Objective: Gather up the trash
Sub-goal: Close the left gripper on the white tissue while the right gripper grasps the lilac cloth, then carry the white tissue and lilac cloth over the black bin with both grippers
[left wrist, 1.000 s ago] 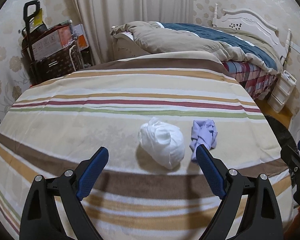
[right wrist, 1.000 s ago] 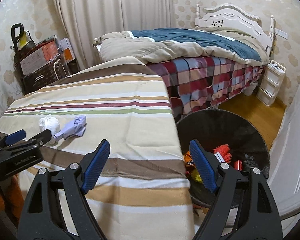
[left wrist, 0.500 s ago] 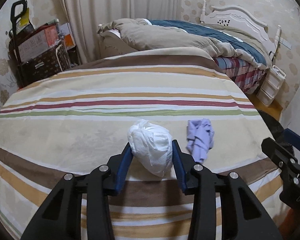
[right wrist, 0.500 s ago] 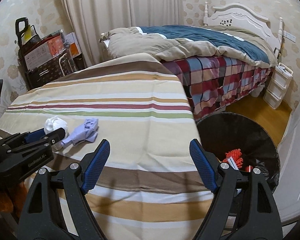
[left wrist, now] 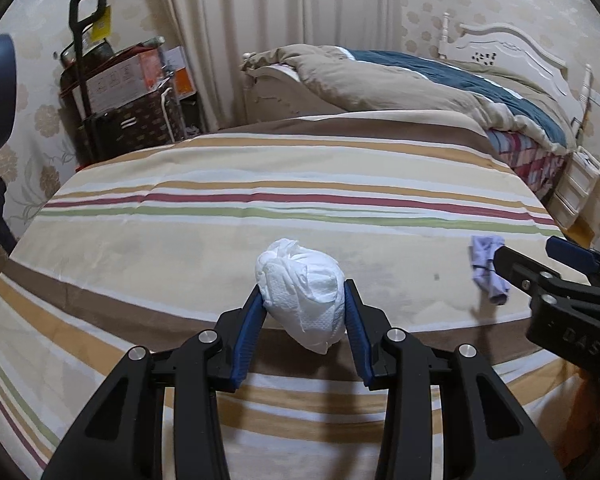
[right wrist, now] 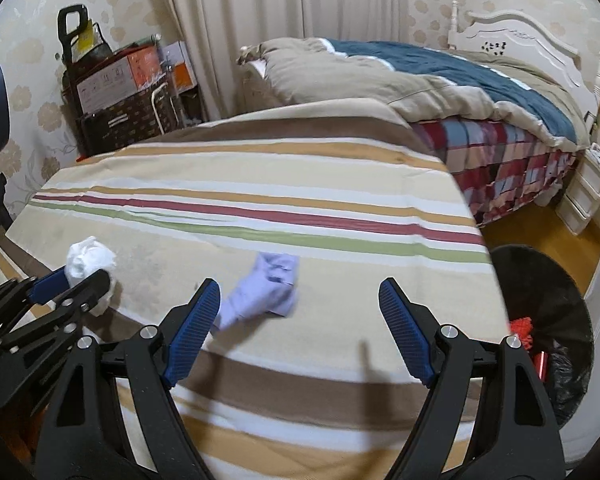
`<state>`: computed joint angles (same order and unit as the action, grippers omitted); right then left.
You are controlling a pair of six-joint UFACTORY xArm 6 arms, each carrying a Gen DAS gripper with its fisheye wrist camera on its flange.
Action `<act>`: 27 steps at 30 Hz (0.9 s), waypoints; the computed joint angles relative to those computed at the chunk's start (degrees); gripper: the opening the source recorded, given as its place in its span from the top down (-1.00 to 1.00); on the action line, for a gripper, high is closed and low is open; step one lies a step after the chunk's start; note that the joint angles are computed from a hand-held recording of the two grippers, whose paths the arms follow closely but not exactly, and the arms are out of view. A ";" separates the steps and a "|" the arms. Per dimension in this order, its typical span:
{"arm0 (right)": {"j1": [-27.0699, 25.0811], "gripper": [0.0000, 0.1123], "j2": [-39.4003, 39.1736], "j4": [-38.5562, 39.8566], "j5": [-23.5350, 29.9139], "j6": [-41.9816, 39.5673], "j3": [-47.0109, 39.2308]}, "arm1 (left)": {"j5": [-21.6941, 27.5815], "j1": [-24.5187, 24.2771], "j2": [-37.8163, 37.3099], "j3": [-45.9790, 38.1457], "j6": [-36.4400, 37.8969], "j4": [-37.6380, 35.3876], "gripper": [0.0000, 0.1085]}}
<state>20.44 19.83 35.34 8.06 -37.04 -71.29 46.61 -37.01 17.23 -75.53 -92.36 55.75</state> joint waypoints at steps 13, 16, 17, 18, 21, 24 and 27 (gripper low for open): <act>0.41 0.34 1.30 -11.29 3.84 9.32 -0.64 | -2.09 0.56 -1.45 2.30 -2.36 0.62 0.25; 0.32 0.40 0.99 -7.68 3.26 5.71 0.27 | -1.98 0.06 -1.41 2.21 -2.61 0.53 0.25; 0.32 0.40 0.64 -6.35 3.01 4.51 0.84 | -1.75 -0.21 -1.40 2.15 -2.90 0.65 0.25; 0.29 0.40 0.57 -5.87 3.00 4.03 0.91 | -1.59 -0.50 -1.36 2.04 -3.27 0.80 0.25; 0.12 0.40 -1.41 -2.70 2.03 1.04 3.48 | -1.50 -1.32 -1.06 1.65 -3.71 0.65 0.25; -0.20 0.40 -2.69 -0.82 2.03 -0.78 4.68 | -1.37 -2.26 -0.47 0.84 -3.84 0.67 0.25; -0.67 0.40 -5.28 3.39 0.83 -5.20 7.71 | -1.28 -3.31 0.22 -0.17 -4.12 0.72 0.25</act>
<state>19.77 14.55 38.74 8.88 -42.24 -63.57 45.33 -40.32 17.45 -75.70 -96.48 56.47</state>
